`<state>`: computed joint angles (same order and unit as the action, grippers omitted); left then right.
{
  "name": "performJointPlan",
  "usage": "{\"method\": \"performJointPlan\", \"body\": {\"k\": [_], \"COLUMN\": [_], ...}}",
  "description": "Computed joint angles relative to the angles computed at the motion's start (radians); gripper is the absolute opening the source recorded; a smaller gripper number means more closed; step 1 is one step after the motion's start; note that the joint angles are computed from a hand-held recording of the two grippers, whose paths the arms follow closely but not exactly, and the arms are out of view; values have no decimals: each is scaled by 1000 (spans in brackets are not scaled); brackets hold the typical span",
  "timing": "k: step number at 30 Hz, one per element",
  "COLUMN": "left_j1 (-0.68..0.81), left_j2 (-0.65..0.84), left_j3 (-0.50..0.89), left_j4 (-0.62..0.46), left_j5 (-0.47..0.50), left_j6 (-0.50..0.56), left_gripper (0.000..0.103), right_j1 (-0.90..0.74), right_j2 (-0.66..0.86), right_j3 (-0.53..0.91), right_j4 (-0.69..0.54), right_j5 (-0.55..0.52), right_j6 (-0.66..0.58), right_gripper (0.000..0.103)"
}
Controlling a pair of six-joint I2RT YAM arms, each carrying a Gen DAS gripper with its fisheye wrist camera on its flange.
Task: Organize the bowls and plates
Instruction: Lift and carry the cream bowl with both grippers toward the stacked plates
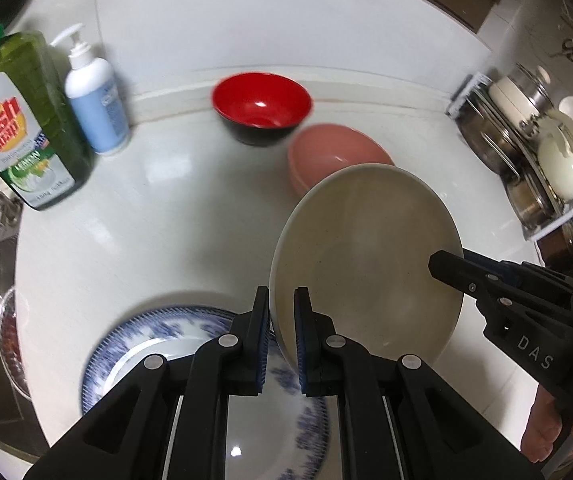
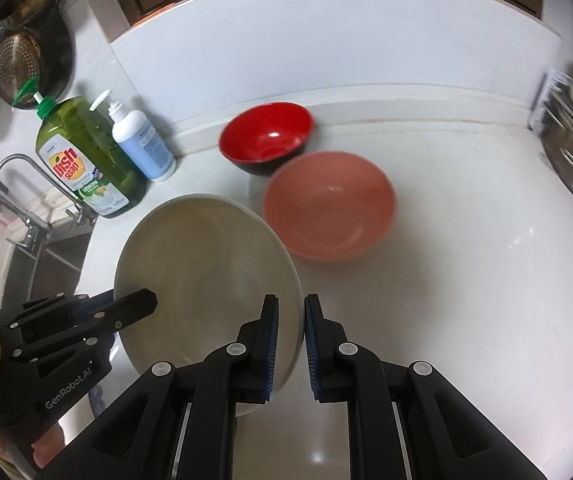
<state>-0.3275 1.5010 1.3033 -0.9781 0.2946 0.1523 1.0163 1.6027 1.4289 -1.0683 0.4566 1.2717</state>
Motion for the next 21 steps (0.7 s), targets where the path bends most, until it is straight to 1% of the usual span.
{"method": "performJointPlan", "body": {"k": [6,12,21], "left_j1": [-104,-209,-327], "left_j2": [-52,-62,-51], "left_j3": [-64,-91,-137], "left_j4": [4,1,16], "left_j5": [-16,-38,-72], "left_j6": [-56,-112,-191], "left_gripper": [12,12,13], "right_j1": [61,105,151], "right_j2": [-100,-203,-324], "right_j3": [-121,-237,-391], "right_j4": [-39,-75,-81], "right_j5": [8,2,-35], "right_j6": [126,238,343], "right_gripper": [15,15,15]}}
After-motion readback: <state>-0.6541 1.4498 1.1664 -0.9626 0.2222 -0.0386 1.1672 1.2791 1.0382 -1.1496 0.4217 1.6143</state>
